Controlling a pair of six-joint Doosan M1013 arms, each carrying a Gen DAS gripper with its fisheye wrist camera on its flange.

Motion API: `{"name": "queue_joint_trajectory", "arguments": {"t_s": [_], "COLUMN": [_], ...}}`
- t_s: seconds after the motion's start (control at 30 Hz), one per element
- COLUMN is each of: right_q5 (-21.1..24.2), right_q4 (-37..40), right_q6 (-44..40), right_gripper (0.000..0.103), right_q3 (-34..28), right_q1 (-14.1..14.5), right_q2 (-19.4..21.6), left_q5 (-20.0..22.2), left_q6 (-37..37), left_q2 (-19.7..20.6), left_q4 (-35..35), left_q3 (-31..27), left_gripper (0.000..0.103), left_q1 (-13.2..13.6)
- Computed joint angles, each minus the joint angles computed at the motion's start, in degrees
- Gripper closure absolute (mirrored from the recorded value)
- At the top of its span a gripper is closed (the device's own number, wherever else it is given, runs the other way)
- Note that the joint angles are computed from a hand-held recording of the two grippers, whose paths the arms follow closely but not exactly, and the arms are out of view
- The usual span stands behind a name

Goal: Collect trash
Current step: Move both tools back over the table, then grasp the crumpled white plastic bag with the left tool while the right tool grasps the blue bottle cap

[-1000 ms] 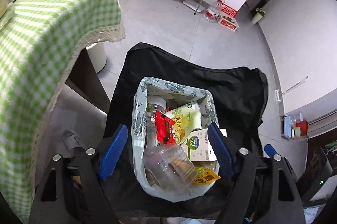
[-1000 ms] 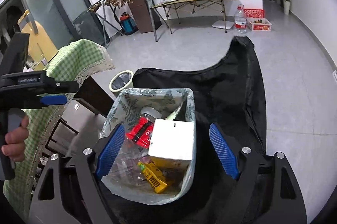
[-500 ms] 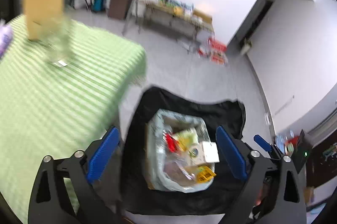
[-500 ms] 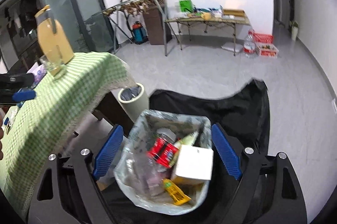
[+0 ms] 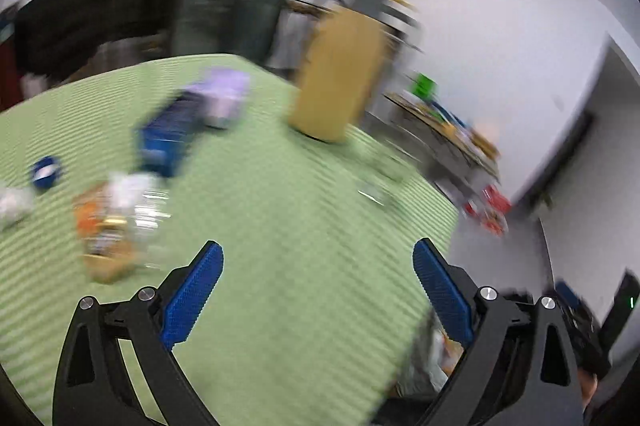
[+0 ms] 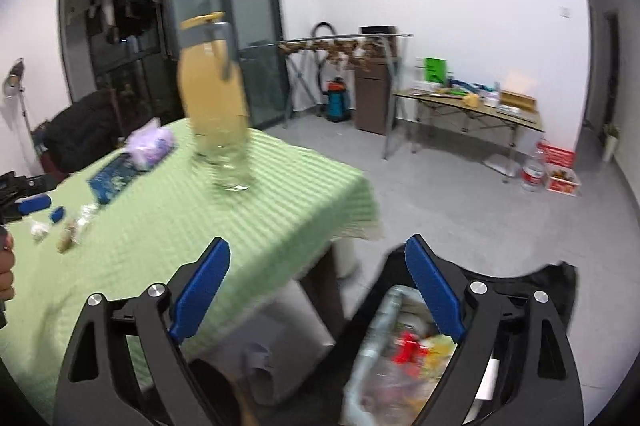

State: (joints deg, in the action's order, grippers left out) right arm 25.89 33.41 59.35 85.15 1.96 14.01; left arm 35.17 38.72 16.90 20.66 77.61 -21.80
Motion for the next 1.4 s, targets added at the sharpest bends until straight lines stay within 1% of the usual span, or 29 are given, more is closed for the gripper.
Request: {"name": "queue_joint_trajectory", "arguments": {"t_s": [0.07, 0.13, 0.17, 0.2, 0.23, 0.27, 0.33, 0.4, 0.43, 0.53, 0.57, 0.6, 0.63, 0.67, 0.7, 0.73, 0.77, 0.8, 0.87, 0.93, 1.0, 1.07, 1.1, 1.2, 1.23, 1.27, 1.3, 1.37, 1.4], "right_q5": [0.13, 0.3, 0.53, 0.63, 0.5, 0.31, 0.64, 1.63, 1.87, 2.8, 3.29, 3.51, 3.85, 4.04, 4.35, 4.68, 4.6, 4.5, 4.7, 5.48, 7.41, 10.01, 11.57, 18.12, 21.41, 24.47, 27.47, 31.28, 33.1], "right_q4": [-0.09, -0.76, -1.01, -1.33, -1.84, -2.29, -4.02, -5.62, -6.27, -8.69, -8.71, -8.33, -8.15, -7.95, -8.04, -7.72, -7.28, -6.66, -4.69, -1.84, -0.13, -0.37, -0.26, 1.07, 0.82, 0.11, -0.76, -1.04, -1.44], "right_q6": [-0.05, -0.02, -0.3, -0.63, -0.67, -0.94, -0.32, 0.51, 0.9, 1.72, 1.07, 0.27, -0.59, -1.2, -1.52, -2.57, -3.6, -4.88, -8.47, -11.87, -12.92, -12.02, -11.71, -9.83, -8.1, -6.21, -3.42, 0.48, 2.14], "right_gripper": [0.017, 0.017, 0.017, 0.017, 0.017, 0.017, 0.017, 0.017, 0.017, 0.017, 0.017, 0.017, 0.017, 0.017, 0.017, 0.017, 0.017, 0.017, 0.017, 0.017, 0.017, 0.017, 0.017, 0.017, 0.017, 0.017, 0.017, 0.017, 0.017], "right_q3": [-0.7, -1.43, -1.9, -2.26, -2.41, -2.55, -3.2, -4.09, -4.32, -5.77, -6.29, -6.34, -6.88, -7.24, -7.82, -8.4, -8.64, -8.89, -9.68, -11.01, -13.0, -16.26, -17.99, -25.03, -28.73, -32.22, -36.58, -42.74, -45.73], "right_q1": [1.23, 2.58, 3.4, 4.19, 4.85, 5.54, 6.79, 8.01, 8.51, 10.6, 11.27, 11.58, 12.34, 12.86, 13.54, 14.34, 14.95, 15.56, 16.92, 18.22, 19.3, 20.92, 21.48, 23.27, 24.03, 24.68, 25.56, 26.61, 27.06], "right_q2": [0.3, 0.59, 0.79, 0.94, 1.02, 1.15, 1.69, 2.54, 2.79, 3.99, 4.33, 4.33, 4.66, 4.88, 5.24, 5.55, 5.69, 5.82, 6.26, 7.15, 8.48, 10.61, 11.67, 16.15, 18.52, 20.7, 23.51, 27.51, 29.37], "left_q5": [1.02, 3.26, 4.54, 7.23, 8.95, 10.29, 13.01, 13.18, 13.55, 16.08, 15.57, 14.93, 13.01, 11.93, 11.02, 9.97, 9.4, 9.04, 7.81, 4.49, 1.38, -5.42, -7.42, -13.92, -16.61, -17.61, -18.64, -19.92, -20.87], "left_q6": [-4.81, -10.42, -11.74, -12.62, -13.13, -12.79, -10.07, -7.39, -4.42, -2.8, -2.01, -0.7, 1.43, 2.3, 2.68, 2.96, 3.69, 2.93, 2.7, 2.1, 2.33, 6.35, 7.65, 11.68, 14.36, 17.51, 22.36, 27.31, 32.33], "left_q2": [-1.02, -1.87, -2.08, -2.05, -2.0, -1.96, -1.54, -1.49, -0.96, 0.43, 0.54, 0.65, 0.59, 0.36, 0.37, 0.23, 0.25, -0.02, -0.66, -2.14, -3.66, -6.25, -7.05, -10.08, -11.18, -11.7, -12.35, -13.19, -13.61], "left_q4": [3.1, 8.31, 10.3, 12.35, 13.67, 14.24, 12.77, 10.62, 8.47, 9.03, 8.35, 6.7, 3.16, 1.14, -0.69, -2.16, -2.98, -2.1, -3.59, -5.92, -9.1, -16.23, -18.41, -26.26, -31.81, -36.48, -43.33, -49.9, -55.63], "left_q3": [1.16, 2.34, 2.71, 2.88, 3.09, 3.35, 3.61, 4.57, 4.57, 4.36, 4.53, 4.57, 4.93, 5.33, 5.54, 6.08, 6.51, 6.86, 7.6, 9.26, 10.6, 13.74, 14.78, 18.89, 20.75, 21.64, 22.86, 24.18, 24.92], "left_gripper": [0.01, 0.01, 0.01, 0.01, 0.01, 0.01, 0.01, 0.01, 0.01, 0.012, 0.012, 0.015, 0.02, 0.022, 0.037, 0.057, 0.06, 0.063, 0.065, 0.066, 0.066, 0.066, 0.066, 0.066, 0.066, 0.066, 0.066, 0.066, 0.066], "left_q1": [2.14, 4.61, 5.66, 7.03, 7.86, 8.92, 11.52, 13.24, 14.41, 15.16, 15.71, 16.14, 16.97, 17.54, 17.93, 18.1, 18.4, 18.45, 19.2, 20.43, 21.94, 24.27, 25.01, 27.96, 29.34, 30.17, 31.31, 32.32, 32.79]}}
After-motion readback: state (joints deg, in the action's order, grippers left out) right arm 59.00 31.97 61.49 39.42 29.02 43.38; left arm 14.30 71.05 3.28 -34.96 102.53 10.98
